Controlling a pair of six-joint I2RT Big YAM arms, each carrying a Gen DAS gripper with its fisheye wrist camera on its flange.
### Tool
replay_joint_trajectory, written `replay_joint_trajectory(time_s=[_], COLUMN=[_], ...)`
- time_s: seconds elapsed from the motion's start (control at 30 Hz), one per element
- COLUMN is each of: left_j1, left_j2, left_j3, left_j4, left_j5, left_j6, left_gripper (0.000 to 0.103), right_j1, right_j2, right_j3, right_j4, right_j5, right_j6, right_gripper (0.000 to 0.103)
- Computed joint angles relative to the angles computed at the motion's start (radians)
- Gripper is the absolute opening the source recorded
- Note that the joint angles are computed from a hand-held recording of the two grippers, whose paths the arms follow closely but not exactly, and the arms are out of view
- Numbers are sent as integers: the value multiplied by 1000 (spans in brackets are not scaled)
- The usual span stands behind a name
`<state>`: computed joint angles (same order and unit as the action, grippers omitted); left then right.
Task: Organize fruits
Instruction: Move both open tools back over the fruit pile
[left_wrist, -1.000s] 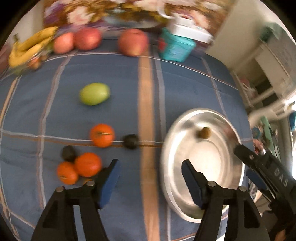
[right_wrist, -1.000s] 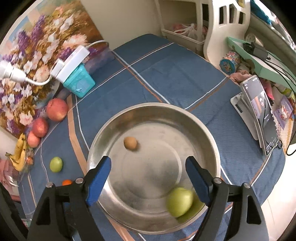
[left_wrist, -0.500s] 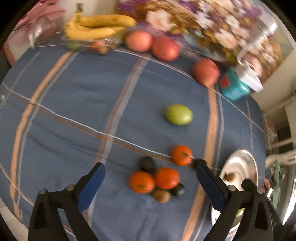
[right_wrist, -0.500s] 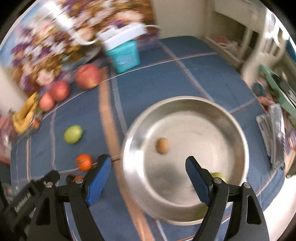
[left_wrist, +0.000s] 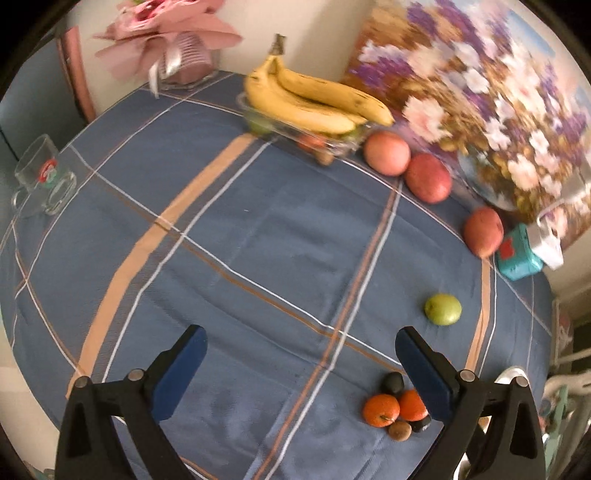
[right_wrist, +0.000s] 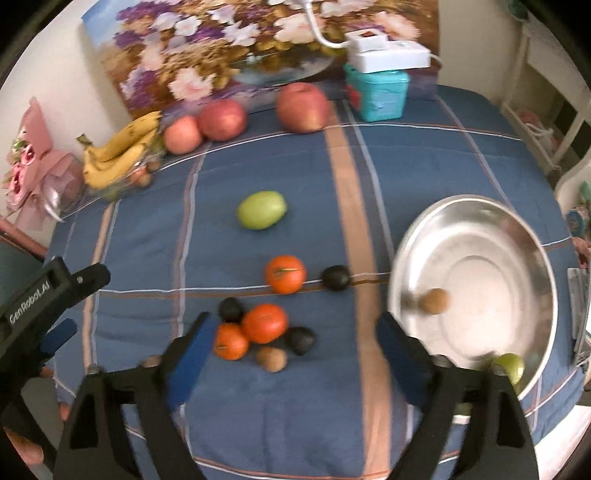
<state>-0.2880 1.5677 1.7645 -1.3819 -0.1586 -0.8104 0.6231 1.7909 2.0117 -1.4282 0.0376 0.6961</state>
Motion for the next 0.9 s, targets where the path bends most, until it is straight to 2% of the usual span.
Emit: replay_joint_trajectory(time_s=[0.4,0.63,0.77,0.9], left_j1=[11,-12,-32,-51], left_j2=[-6,46,77,98], left_j3=[-6,5,4,1], left_j4=[16,-6,-13,-21], left_j5=[34,118,194,219], left_j6=[40,81,99,120], left_gripper=[103,103,103,103], right_j1=[-6,-15,-19,-20], right_j2=[-17,20,33,40], right_j3=[-24,-27,-43,-65], right_j4=[16,-41,-60,-70], right_j5=[-3,-49,-85,-128], right_j6=[32,19,9,14], right_gripper=[95,95,95,95])
